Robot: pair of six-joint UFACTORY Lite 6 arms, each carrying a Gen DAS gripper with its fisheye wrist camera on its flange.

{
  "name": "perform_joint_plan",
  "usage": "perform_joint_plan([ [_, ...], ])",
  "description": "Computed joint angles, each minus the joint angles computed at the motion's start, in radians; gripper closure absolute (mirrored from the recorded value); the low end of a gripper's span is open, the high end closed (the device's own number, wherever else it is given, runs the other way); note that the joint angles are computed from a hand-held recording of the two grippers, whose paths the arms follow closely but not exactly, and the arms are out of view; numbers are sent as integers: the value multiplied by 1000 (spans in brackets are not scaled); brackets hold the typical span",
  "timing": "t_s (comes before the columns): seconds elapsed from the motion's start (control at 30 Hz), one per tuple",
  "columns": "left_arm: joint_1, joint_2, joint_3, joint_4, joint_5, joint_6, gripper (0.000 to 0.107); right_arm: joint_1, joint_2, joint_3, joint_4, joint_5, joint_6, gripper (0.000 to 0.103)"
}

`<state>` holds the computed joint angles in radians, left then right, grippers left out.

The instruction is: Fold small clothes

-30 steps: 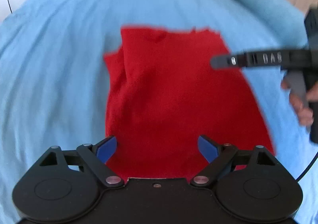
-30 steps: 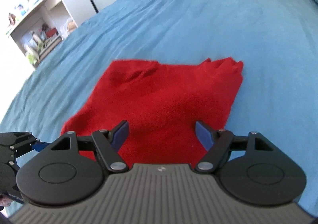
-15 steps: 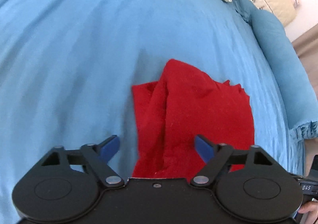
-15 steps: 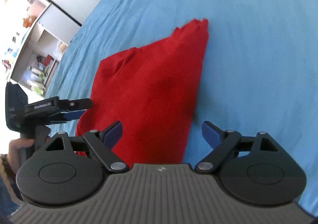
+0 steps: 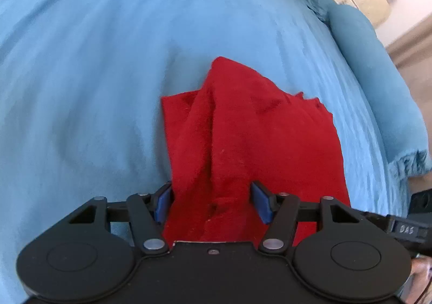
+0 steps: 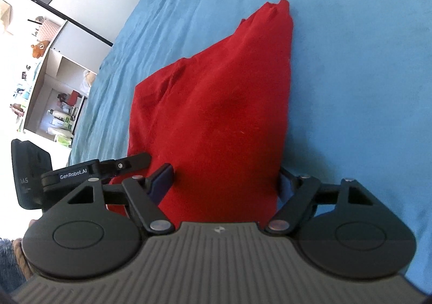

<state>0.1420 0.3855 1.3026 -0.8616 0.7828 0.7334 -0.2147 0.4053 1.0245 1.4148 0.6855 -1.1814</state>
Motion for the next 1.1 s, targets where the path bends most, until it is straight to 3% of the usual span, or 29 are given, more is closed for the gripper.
perform_joint_plan([
  [0.07, -9, 0, 10, 26, -7, -15, 43, 15, 14, 19, 1, -18, 13, 18],
  [0.1, -23, -9, 10, 54, -20, -23, 48, 26, 14, 30, -16, -40, 19, 32],
  [0.13, -39, -18, 13, 77, -24, -32, 60, 37, 8, 31, -25, -57, 19, 42],
  [0.3, -124, -79, 14, 202, -72, -149, 78, 77, -80, -21, -17, -120, -21, 57],
  [0.47, -154, -201, -60, 214, -99, -156, 82, 96, -217, -102, 4, -137, -27, 60],
  [0.63, -196, -404, -163, 249, -70, -188, 82, 45, -433, -204, -127, -80, 88, 61],
  [0.73, -228, -555, -231, 280, -30, -248, 82, -35, -601, -267, -265, 12, 203, 61],
  [0.9, -397, -817, -378, 411, -10, -485, 82, -281, -876, -379, -444, 285, 284, 61],
  [1.0, -551, -887, -480, 514, -68, -657, 82, -452, -973, -462, -510, 415, 216, 61],
  [1.1, -701, -919, -604, 609, -176, -824, 82, -594, -1004, -568, -545, 455, 57, 61],
])
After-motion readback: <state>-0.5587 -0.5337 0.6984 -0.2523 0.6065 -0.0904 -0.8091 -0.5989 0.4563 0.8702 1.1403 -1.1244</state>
